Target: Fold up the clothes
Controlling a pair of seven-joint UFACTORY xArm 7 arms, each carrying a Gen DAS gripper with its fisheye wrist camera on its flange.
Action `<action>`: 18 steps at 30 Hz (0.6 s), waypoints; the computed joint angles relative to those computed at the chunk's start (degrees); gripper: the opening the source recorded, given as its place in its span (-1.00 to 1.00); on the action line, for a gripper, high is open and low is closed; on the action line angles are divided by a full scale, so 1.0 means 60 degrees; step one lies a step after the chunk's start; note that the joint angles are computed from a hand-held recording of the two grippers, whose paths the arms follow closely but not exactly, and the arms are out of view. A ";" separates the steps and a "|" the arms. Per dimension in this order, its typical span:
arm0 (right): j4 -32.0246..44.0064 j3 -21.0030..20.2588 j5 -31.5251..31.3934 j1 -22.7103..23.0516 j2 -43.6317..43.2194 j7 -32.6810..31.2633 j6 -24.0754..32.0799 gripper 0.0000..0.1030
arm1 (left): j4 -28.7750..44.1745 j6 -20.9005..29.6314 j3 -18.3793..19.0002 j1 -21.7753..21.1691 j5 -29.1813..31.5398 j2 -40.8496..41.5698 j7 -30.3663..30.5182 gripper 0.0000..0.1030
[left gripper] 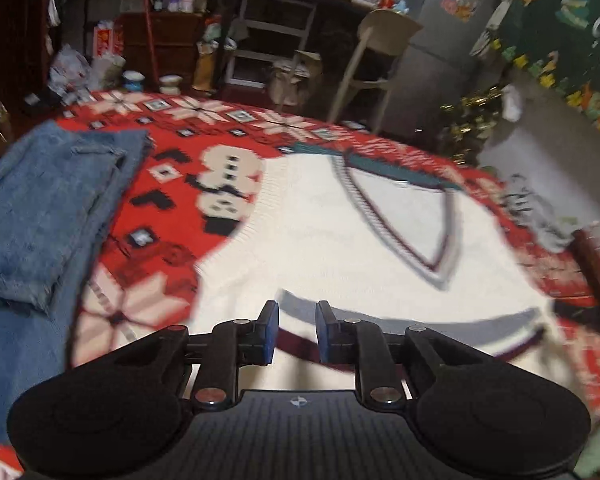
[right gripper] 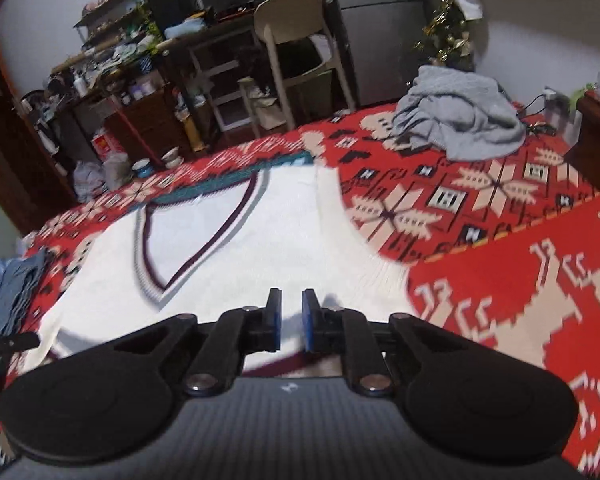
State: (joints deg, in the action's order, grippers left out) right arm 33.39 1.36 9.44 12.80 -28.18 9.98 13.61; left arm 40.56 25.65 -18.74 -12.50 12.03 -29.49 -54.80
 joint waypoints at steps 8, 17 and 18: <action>-0.0279 0.0003 0.0778 0.1290 -0.0981 -0.0070 0.1766 -0.68 | -0.0494 -0.1290 0.0234 -0.1550 -0.1637 0.0199 -0.0314 -0.66; -0.0982 -0.0402 0.2734 0.2388 -0.2431 0.0289 0.2942 -0.67 | -0.0940 -0.1816 0.0912 -0.3411 -0.3740 0.0395 0.0472 -0.67; -0.1068 -0.0553 0.3074 0.2543 -0.2521 0.0303 0.3063 -0.67 | -0.1018 -0.1825 0.0935 -0.3501 -0.3889 0.0329 0.0484 -0.70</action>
